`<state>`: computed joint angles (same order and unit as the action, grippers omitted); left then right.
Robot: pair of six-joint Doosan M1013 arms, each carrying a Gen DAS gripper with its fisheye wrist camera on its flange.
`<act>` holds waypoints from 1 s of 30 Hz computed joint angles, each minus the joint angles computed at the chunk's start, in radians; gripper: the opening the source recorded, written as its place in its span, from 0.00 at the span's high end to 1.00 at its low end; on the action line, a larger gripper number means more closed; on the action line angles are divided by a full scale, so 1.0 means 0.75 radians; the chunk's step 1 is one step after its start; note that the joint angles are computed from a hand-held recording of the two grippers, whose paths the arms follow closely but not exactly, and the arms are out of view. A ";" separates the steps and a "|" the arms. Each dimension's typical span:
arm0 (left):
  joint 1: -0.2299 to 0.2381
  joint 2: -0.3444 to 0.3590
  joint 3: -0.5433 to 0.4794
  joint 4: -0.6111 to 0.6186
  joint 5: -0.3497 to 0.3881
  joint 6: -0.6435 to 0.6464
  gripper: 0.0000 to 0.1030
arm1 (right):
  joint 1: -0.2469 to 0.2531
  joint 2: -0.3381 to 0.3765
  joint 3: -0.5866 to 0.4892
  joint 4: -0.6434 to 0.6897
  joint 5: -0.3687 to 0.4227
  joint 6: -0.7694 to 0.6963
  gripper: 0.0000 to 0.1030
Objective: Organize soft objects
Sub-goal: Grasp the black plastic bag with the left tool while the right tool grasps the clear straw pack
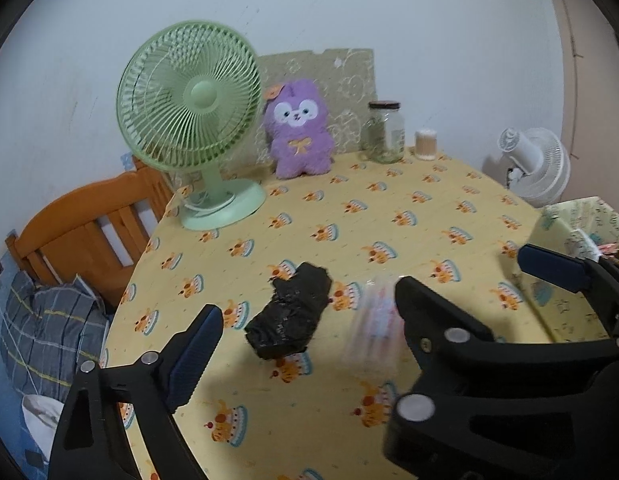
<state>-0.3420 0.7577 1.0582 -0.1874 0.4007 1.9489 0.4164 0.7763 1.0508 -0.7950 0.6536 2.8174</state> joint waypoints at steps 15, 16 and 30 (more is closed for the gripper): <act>0.025 0.149 -0.250 0.026 0.268 -0.026 0.23 | -0.023 0.110 -0.170 0.188 0.088 -0.189 0.23; 0.025 0.155 -0.260 0.028 0.279 -0.029 0.24 | -0.026 0.118 -0.181 0.211 0.094 -0.209 0.24; 0.027 0.239 -0.374 0.064 0.402 -0.106 0.55 | -0.056 0.192 -0.282 0.450 0.163 -0.382 0.29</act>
